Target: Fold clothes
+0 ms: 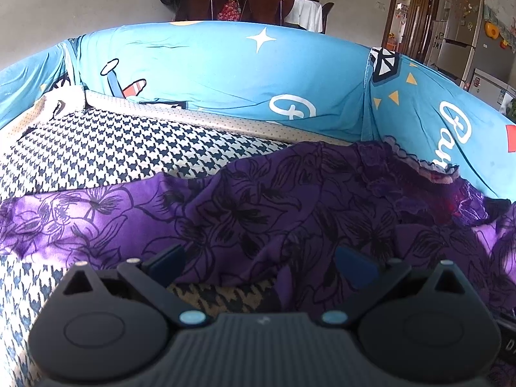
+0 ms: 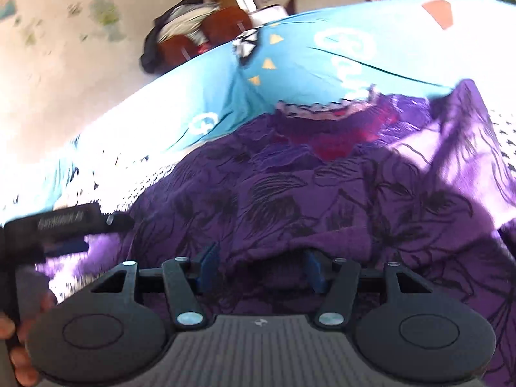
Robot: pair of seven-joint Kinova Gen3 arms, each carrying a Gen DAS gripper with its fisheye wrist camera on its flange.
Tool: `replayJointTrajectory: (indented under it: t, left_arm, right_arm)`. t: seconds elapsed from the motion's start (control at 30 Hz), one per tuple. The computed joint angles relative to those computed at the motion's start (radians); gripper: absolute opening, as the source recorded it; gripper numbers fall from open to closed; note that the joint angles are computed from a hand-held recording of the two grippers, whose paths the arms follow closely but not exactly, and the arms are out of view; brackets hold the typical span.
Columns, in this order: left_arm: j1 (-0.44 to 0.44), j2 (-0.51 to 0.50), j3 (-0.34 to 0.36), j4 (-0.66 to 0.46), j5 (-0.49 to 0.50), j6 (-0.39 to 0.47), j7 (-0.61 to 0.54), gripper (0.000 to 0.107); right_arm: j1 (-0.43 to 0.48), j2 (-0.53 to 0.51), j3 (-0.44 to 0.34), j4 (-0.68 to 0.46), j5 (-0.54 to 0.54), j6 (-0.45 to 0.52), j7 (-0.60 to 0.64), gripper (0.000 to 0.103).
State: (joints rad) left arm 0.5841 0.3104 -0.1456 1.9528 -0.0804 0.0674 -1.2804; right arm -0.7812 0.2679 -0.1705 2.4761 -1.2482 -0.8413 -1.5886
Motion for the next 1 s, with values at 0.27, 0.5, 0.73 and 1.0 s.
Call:
replayJointTrajectory:
  t: [0.27,0.5,0.73,1.0]
  left_arm:
    - [0.073,0.006,-0.085,0.001,-0.003,-0.016,0.017,0.103]
    - [0.306,0.021,-0.361,0.012,0.032,-0.068,0.038,0.103]
    - [0.498,0.056,-0.598,0.019,0.159,-0.110,-0.021,0.103]
    - [0.462,0.045,-0.543,0.025,0.230,-0.121,-0.132,0.103]
  right_arm:
    - [-0.017,0.022,0.008,-0.024,-0.108,-0.090,0.076,0.033]
    - [-0.087,0.082,0.027,-0.029,-0.037,-0.220,0.199,0.017]
    - [-0.085,0.081,-0.012,-0.032,0.194,-0.147,0.440,0.017]
    - [-0.053,0.063,0.012,-0.041,0.219,-0.034,0.430,0.021]
